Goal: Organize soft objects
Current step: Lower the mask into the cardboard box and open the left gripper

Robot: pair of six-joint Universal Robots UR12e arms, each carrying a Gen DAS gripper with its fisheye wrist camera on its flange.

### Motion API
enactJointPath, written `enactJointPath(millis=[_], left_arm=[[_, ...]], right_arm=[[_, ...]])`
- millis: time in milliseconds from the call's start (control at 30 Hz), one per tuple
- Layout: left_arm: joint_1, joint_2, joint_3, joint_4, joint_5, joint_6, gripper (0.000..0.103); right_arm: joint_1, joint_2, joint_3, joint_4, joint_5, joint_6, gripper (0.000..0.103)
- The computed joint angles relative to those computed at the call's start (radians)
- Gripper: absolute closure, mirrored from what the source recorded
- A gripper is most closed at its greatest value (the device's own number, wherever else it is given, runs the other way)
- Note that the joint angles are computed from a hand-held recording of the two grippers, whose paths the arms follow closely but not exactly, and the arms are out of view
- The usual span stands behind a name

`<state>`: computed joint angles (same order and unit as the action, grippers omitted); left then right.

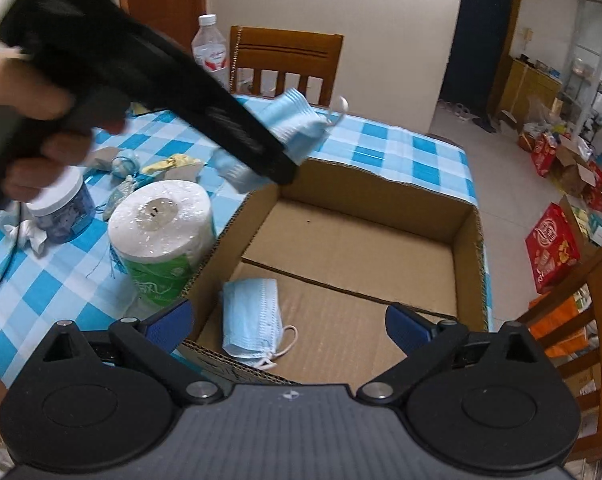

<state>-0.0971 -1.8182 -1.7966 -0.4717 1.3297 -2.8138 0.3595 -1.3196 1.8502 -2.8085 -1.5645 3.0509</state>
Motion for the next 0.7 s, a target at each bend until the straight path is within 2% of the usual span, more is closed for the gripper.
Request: enactJointPath(millis=[67,133,167,233,533,700], left_arm=[[-0.008,-0.024,0.015,0.010,0.008,-0.012,0.053],[-0.014,-0.038,0.022,0.027,0.026,-0.035,0.014],[-0.016,-0.043,0.021,0.045,0.038,-0.051,0.009],[-0.018,-0.041,0.000,0.116,0.057,-0.069,0.008],[-0.003,0.022,-0.070,0.167,0.086,-0.038,0.004],[0.015,0.068,-0.130,0.235,0.118,-0.068,0.004]], right_arm=[[-0.003,-0.002,0.005,-0.007,-0.007,0.015,0.000],[-0.004,-0.004,0.007,-0.005,-0.012,0.031,0.000],[-0.005,-0.004,0.008,-0.004,-0.015,0.038,0.000],[-0.006,-0.006,0.011,-0.003,-0.016,0.049,0.000],[0.012,0.000,0.009,0.002,-0.043,0.050,0.000],[0.023,0.001,0.003,0.008,-0.042,0.069,0.000]])
